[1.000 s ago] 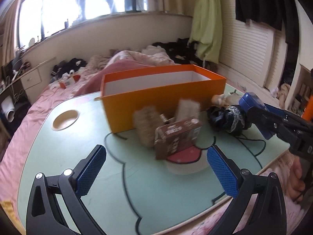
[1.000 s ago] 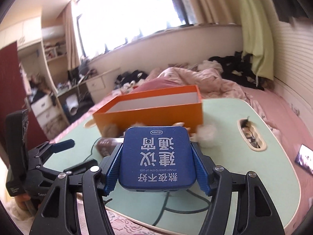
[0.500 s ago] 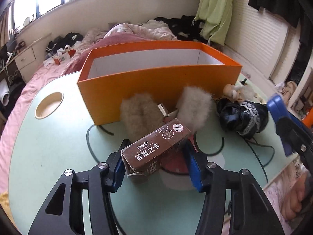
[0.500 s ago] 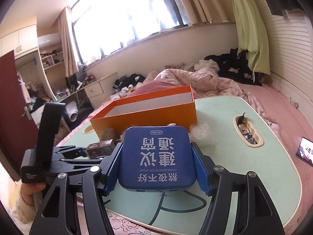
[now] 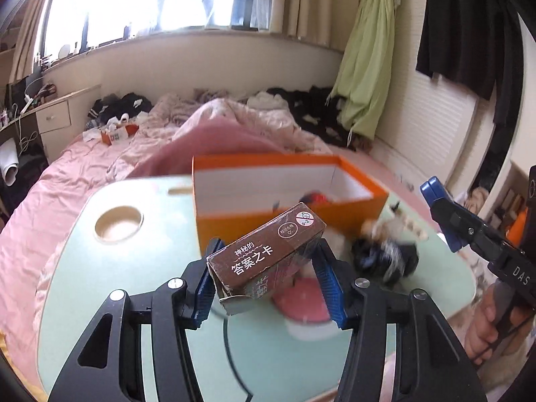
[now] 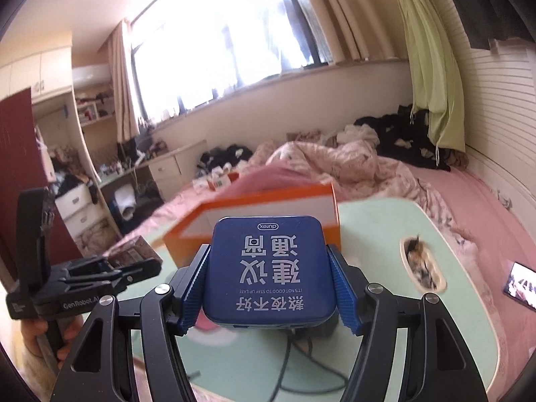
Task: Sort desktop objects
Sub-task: 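Place the blue tin in the box while the left gripper puts the brown carton in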
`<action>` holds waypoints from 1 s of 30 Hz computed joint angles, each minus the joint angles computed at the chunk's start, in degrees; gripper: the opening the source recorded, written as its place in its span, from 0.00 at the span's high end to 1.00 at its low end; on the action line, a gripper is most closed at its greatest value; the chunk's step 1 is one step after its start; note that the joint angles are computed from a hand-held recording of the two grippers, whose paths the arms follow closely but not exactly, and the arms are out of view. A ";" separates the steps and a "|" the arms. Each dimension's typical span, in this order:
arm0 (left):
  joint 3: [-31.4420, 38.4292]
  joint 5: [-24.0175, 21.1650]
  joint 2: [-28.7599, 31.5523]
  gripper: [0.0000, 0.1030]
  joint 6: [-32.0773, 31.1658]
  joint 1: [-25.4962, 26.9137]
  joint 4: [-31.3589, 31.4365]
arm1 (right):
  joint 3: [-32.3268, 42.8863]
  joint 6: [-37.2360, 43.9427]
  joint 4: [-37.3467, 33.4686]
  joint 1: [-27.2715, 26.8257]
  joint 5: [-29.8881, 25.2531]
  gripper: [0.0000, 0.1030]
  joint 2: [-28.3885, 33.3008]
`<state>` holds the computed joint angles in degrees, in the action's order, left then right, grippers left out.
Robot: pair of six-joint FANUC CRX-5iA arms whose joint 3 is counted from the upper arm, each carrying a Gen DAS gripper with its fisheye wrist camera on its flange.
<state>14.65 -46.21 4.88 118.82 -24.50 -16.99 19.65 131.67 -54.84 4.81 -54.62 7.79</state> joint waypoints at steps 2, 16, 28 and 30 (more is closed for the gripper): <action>3.26 -0.54 1.80 0.47 -0.59 1.08 1.16 | 3.48 -2.85 2.43 1.37 -0.17 0.36 2.05; 15.03 -6.83 13.83 0.36 -6.18 8.15 16.96 | 29.93 -25.30 17.29 8.48 -14.48 0.33 21.91; -0.37 -1.71 1.42 0.22 -0.86 3.21 6.41 | 4.02 -8.75 14.32 5.25 -2.14 0.12 3.12; -0.85 -3.74 1.47 0.22 -0.43 2.23 5.50 | -0.56 -11.02 18.50 6.13 -0.66 0.11 0.97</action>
